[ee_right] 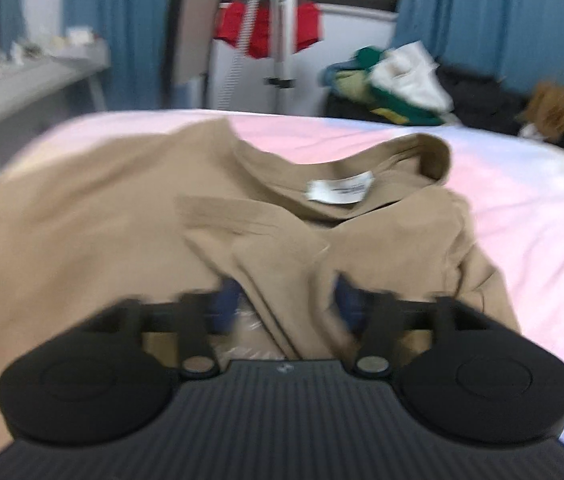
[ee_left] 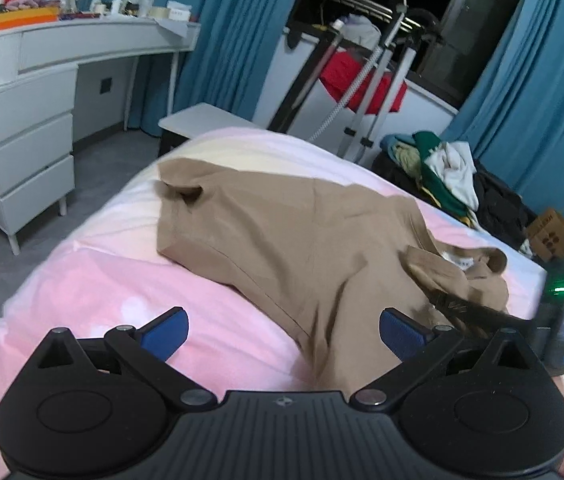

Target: Fold clothes

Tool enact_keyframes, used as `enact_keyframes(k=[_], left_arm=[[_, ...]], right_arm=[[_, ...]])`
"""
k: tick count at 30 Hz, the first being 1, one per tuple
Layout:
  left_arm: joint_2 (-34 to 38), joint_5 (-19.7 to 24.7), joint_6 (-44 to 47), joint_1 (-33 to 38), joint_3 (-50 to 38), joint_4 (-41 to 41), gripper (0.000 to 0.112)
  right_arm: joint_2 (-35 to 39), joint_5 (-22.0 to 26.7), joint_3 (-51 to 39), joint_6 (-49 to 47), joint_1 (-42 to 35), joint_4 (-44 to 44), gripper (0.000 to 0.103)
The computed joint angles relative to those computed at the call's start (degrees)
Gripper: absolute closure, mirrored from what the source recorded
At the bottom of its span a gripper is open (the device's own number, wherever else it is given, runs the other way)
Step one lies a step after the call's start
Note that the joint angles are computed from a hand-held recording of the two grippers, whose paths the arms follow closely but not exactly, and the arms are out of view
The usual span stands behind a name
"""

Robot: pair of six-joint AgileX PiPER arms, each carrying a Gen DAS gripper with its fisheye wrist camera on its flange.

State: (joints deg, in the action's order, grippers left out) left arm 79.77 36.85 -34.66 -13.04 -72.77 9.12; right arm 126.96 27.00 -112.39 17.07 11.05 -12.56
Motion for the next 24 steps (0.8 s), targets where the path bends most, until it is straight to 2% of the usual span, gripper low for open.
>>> enact_keyframes(k=[3, 6, 8, 11, 14, 17, 20, 22, 24], left_arm=[[-0.5, 0.2, -1.2, -1.2, 0.5, 1.4, 0.010], [-2.3, 2.3, -4.1, -3.4, 1.3, 5.0, 0.011], [-4.3, 3.6, -4.7, -5.4, 2.1, 6.1, 0.011], [-7.9, 5.5, -5.7, -10.0, 3.7, 8.9, 0.012], [-11.0, 9.6, -10.4, -17.9, 4.9, 16.1, 0.012], [-12.6, 14.4, -13.9, -25.9, 4.4, 19.5, 0.014], [-12.7, 18.0, -18.8, -34.4, 3.5, 22.4, 0.015], [-11.4, 20.1, -21.2, -40.0, 2.3, 23.7, 0.018], [-8.8, 21.9, -22.4, -44.4, 0.0, 23.4, 0.022]], right_arm=[[-12.7, -6.9, 16.2, -1.1, -0.7, 3.7, 0.033], [-24.1, -9.9, 28.3, 2.0, -0.8, 2.6, 0.031], [-32.8, -10.7, 37.0, 7.2, -0.5, -1.5, 0.030], [-46.7, -11.8, 49.4, 3.3, -1.4, 2.8, 0.030], [-58.5, -10.5, 58.8, 4.9, -3.0, 2.1, 0.030], [-68.8, -10.2, 67.2, 18.5, -4.3, -9.7, 0.030], [-77.6, -6.5, 73.7, 35.7, -5.1, -25.0, 0.030], [-81.8, -7.1, 76.4, 42.0, -8.2, -27.8, 0.028], [-83.5, -11.9, 78.0, 39.1, -14.6, -22.7, 0.029]])
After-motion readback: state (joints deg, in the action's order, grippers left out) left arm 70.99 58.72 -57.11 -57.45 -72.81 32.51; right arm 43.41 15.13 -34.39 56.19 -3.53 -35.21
